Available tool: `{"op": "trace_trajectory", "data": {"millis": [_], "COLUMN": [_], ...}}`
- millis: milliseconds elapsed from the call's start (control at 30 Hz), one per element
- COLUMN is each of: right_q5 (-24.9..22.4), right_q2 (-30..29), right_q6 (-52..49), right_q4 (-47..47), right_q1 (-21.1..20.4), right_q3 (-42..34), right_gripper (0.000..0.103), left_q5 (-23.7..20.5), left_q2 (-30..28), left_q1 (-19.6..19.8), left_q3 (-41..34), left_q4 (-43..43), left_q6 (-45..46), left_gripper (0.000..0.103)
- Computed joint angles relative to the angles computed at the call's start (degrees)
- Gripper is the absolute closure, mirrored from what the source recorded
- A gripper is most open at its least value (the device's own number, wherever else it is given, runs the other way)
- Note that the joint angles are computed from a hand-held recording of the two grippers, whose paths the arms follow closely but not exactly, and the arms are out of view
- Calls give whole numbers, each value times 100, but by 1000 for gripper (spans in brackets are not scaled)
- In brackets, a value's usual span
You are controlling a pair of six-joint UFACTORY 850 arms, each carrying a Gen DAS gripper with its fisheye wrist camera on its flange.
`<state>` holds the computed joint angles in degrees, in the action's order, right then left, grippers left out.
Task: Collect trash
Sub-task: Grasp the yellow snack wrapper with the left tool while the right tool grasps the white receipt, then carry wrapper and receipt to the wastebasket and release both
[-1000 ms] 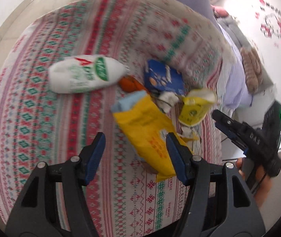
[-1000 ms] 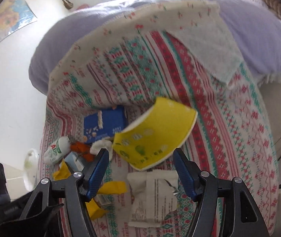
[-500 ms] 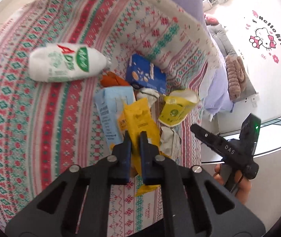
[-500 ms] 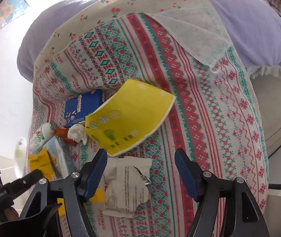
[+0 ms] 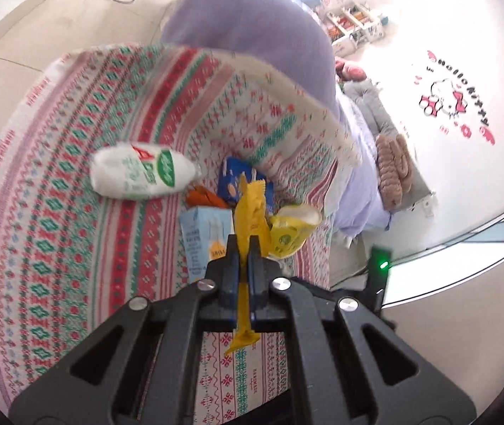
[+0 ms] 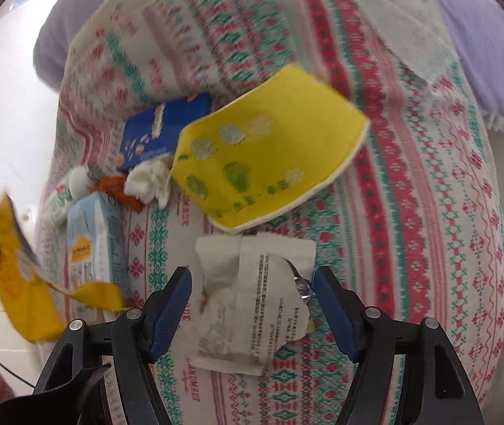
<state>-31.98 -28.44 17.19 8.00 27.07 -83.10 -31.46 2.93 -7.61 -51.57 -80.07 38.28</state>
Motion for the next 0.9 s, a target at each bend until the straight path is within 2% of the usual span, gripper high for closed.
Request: {"op": "trace_trajectory", "data": {"millis": [33, 67, 100, 133, 233, 333, 467, 533, 667, 733, 833, 900], "right_q5": [23, 19, 125, 194, 533, 855, 1138, 1339, 1934, 2063, 2162, 2189], "right_q2": [-19, -57, -22, 12, 287, 524, 845, 925, 1217, 1292, 1247, 1089], "right_q6": [3, 82, 150, 242, 550, 428, -960, -1381, -707, -1058, -677, -762], "right_q4": [-86, -217, -357, -491, -883, -748, 561, 868, -125, 187, -280, -156], "right_q1": [55, 126, 182, 223, 309, 315, 167, 163, 348, 386, 556, 638], "right_q3": [-15, -63, -37, -22, 163, 359, 658, 642, 821, 917, 907, 746], "right_gripper": [64, 64, 71, 89, 90, 91, 91, 91, 91, 91, 91, 91], "left_q5": [45, 119, 172, 231, 356, 326, 340, 336, 509, 522, 567, 683], "left_q2": [-2, -31, -11, 16, 14, 46, 87, 136, 245, 239, 226, 237], "left_q1": [9, -5, 7, 14, 0, 76, 152, 205, 302, 347, 404, 417], "left_q3": [3, -3, 14, 28, 45, 73, 103, 128, 173, 178, 168, 158], "left_q4": [-62, -121, -91, -24, 29, 93, 89, 41, 96, 117, 356, 620], "left_q6": [45, 76, 38, -27, -66, -104, -90, -46, -126, -174, -443, -693], "left_gripper": [98, 98, 98, 98, 98, 98, 98, 98, 98, 98, 98, 98]}}
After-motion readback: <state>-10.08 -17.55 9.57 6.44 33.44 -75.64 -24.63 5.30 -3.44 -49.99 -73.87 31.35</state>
